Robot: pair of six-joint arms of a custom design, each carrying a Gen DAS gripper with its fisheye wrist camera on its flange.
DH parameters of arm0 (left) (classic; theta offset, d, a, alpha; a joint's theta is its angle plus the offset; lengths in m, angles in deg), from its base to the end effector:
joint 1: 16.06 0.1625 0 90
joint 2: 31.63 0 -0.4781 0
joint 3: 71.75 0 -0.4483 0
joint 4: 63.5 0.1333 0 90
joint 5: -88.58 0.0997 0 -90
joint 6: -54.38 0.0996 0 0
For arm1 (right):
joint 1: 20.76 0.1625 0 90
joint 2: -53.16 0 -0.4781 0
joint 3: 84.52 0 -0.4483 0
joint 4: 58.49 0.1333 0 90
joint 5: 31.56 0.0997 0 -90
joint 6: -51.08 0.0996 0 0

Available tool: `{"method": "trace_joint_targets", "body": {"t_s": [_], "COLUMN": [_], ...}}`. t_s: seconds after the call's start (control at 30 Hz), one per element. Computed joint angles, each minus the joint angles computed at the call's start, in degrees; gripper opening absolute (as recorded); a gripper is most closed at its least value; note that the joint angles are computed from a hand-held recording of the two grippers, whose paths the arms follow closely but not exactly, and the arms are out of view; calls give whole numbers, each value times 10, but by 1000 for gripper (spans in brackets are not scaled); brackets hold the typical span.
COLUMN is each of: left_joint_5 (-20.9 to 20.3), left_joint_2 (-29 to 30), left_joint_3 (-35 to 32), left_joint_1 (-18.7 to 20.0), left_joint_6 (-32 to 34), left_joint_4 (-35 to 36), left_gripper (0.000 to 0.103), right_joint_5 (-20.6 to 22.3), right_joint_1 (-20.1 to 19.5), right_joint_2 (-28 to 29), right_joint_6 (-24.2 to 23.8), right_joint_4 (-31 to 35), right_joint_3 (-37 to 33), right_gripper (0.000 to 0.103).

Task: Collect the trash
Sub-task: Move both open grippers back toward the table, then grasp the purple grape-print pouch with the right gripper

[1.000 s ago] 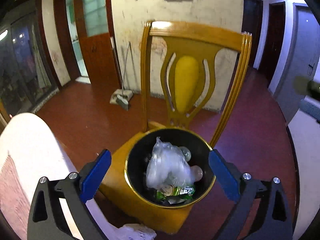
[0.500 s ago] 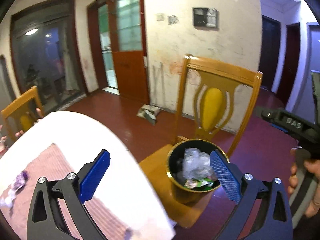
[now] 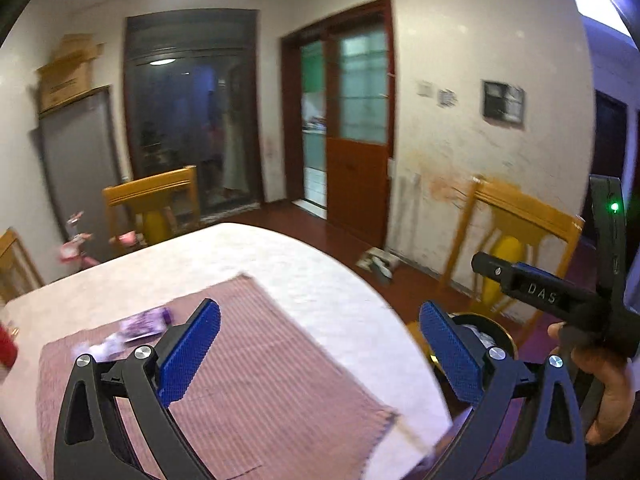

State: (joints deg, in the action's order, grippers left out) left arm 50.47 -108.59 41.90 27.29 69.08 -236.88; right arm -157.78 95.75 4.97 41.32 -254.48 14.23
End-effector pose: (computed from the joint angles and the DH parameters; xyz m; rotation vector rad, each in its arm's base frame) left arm -0.2768 -0.5524 0.3908 0.7265 2.1323 -1.2100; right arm 0.3908 -0.6167 0.2091 0.3466 -2.3511 1.3289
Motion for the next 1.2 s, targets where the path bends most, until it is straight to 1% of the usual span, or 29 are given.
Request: {"method": "trace_joint_targets", "body": {"t_s": [0.23, 0.37, 0.5, 0.6, 0.67, 0.7, 0.73, 0.8, 0.87, 0.93, 0.97, 1.03, 1.1, 1.17, 1.2], "left_joint_5": [52, 64, 63, 70, 69, 71, 72, 69, 63, 50, 48, 49, 53, 51, 49], "left_joint_2": [-69, -92, -113, -120, -118, -118, -116, -115, -114, -112, -112, -110, -108, -105, -104], "left_joint_3": [16, 16, 8, -1, -12, -14, -17, -23, -26, -32, -34, -38, -38, -40, -41], "left_joint_1": [23, 47, 94, 128, 148, 154, 160, 174, 185, 198, 203, 213, 218, 226, 229], "left_joint_6": [16, 31, 6, -18, -32, -34, -34, -39, -45, -60, -65, -75, -81, -89, -94], "left_joint_4": [-41, -60, -36, -20, -10, -9, -10, -3, -1, 16, 24, 37, 36, 39, 44], "left_gripper": [97, 97, 97, 97, 97, 97, 97, 97, 97, 97, 97, 97, 97, 97, 97], "right_joint_5": [35, 59, 105, 123, 146, 152, 156, 154, 170, 185, 182, 164, 136, 133, 137], "right_joint_1": [36, 47, 47, 49, 47, 46, 45, 45, 40, 34, 32, 34, 37, 36, 34], "right_joint_2": [72, 114, 152, 188, 216, 224, 243, 271, 299, 313, 331, 362, 393, 427, 447], "right_joint_6": [-28, -43, -53, -62, -63, -65, -73, -87, -98, -114, -141, -209, -319, -391, -412], "right_joint_4": [67, 123, 190, 239, 292, 308, 339, 383, 441, 482, 518, 554, 551, 550, 570], "right_joint_3": [-83, -139, -199, -255, -303, -317, -348, -393, -439, -462, -491, -534, -565, -604, -634], "right_gripper": [83, 83, 83, 83, 83, 83, 83, 83, 83, 83, 83, 83, 83, 83, 83]}}
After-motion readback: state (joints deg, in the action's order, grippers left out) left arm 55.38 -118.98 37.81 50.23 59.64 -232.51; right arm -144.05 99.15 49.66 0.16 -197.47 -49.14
